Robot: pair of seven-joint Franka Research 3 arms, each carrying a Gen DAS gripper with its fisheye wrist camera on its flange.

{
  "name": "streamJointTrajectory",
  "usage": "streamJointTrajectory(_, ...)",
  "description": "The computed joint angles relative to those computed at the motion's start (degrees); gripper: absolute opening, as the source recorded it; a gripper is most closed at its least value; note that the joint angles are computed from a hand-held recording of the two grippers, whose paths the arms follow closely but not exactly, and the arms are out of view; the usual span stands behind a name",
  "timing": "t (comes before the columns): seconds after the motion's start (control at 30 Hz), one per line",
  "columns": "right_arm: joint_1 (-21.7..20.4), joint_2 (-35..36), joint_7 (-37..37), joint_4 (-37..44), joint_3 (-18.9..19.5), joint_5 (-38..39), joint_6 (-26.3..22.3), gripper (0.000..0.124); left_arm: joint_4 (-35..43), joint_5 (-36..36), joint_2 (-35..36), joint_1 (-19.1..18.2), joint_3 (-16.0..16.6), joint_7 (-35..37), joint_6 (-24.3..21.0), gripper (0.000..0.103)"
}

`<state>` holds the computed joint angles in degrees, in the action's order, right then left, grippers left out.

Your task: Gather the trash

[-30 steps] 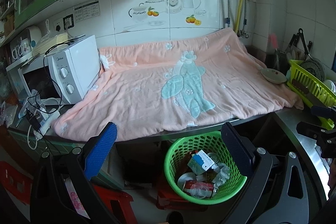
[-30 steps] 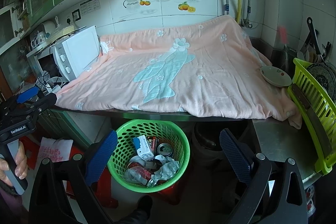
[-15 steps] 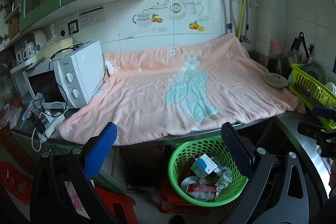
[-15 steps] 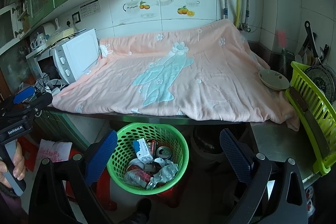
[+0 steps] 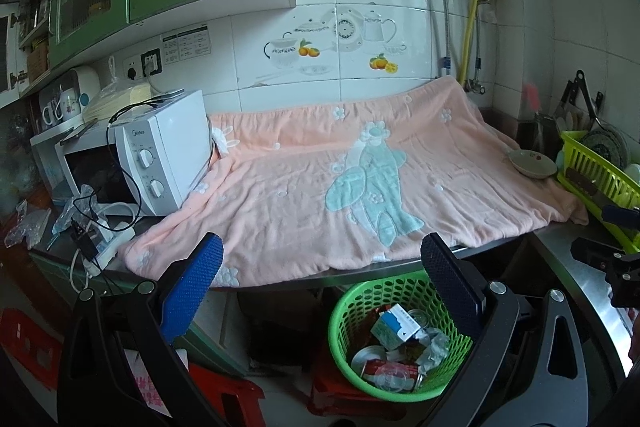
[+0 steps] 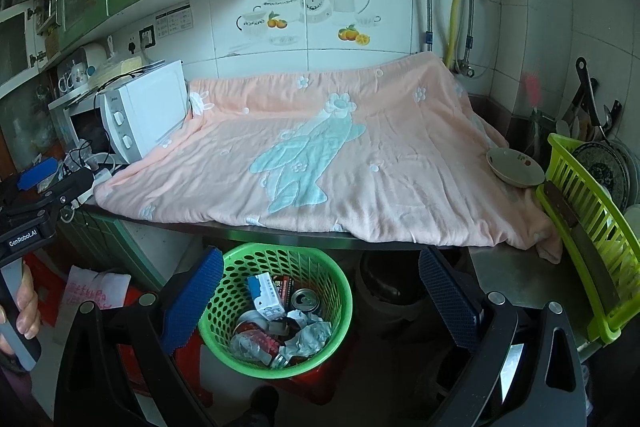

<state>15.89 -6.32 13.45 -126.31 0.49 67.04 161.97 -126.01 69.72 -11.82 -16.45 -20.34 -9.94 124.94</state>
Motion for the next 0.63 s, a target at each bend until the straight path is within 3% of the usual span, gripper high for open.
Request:
streamJointTrajectory(0.27, 0.01, -0.15, -0.46, -0.11, 0.0, 0.54, 0.09, 0.095, 0.85, 0.61, 0.58, -0.58, -0.46, -0.86, -3.64, 0.098)
streamJointTrajectory(0.63, 0.19, -0.26, -0.34, -0.12, 0.06, 0.46, 0.24, 0.095, 0.73, -0.13, 0.66, -0.57, 0.2, -0.9, -1.8, 0.098)
